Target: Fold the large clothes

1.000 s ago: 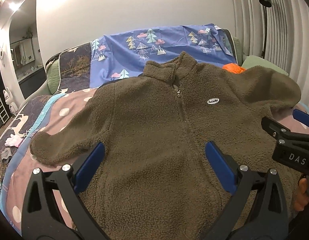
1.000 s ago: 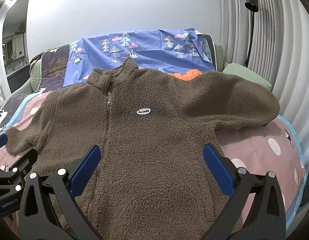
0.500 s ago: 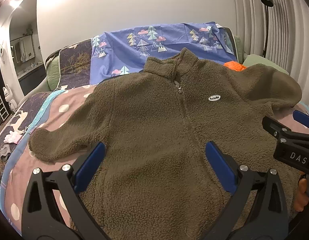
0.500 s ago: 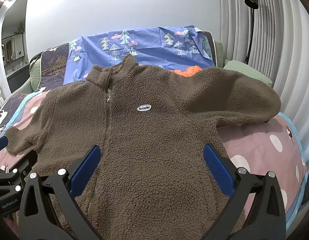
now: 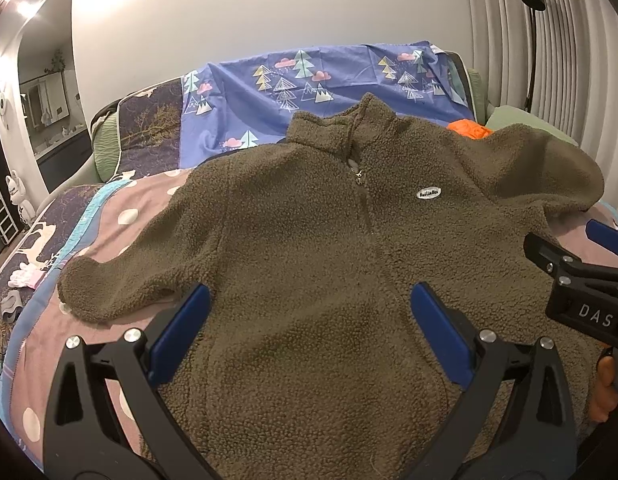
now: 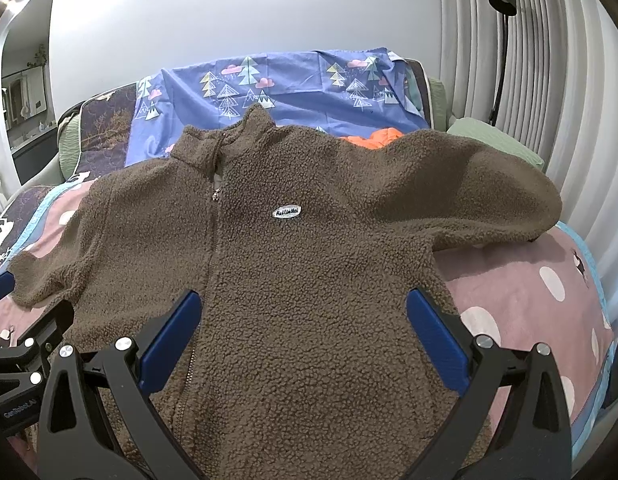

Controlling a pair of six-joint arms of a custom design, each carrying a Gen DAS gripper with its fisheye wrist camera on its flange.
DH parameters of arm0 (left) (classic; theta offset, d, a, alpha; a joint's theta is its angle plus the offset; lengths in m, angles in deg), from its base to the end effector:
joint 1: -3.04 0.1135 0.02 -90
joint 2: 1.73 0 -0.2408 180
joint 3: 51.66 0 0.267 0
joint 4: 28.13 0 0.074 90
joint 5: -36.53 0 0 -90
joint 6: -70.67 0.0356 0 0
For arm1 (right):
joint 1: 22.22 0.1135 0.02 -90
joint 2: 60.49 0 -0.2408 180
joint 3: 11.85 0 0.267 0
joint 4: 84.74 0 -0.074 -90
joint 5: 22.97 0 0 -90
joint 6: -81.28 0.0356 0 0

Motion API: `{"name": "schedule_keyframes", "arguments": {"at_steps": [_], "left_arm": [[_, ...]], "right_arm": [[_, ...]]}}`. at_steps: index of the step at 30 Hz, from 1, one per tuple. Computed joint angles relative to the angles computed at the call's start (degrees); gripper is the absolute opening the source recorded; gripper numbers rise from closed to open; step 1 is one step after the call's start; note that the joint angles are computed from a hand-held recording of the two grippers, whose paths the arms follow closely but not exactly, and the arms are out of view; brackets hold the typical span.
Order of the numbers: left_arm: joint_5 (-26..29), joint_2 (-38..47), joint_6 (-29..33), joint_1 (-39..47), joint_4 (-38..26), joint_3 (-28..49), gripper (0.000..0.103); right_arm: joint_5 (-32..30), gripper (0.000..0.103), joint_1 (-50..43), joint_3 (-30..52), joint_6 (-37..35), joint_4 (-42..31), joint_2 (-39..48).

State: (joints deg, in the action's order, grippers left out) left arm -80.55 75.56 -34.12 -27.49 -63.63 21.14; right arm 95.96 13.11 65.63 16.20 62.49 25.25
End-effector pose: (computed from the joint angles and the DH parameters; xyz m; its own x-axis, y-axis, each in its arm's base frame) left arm 0.2789 -0.1456 0.2596 -0.5740 0.0746 -0.8155 0.0055 0.9962 0.0873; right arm 0.2920 0.1858 0.2462 -0.5735 0.0455 -0.8179 0.0367 0.9989 0.0299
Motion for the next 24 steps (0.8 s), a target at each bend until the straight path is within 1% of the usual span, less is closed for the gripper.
{"name": "schedule_keyframes", "arguments": {"at_steps": [24], "left_arm": [[0.61, -0.25, 0.03, 0.93, 0.81, -1.48, 0.101]], "right_arm": [[0.04, 0.102, 0.58, 0.94, -0.53, -0.75, 0.71]]}}
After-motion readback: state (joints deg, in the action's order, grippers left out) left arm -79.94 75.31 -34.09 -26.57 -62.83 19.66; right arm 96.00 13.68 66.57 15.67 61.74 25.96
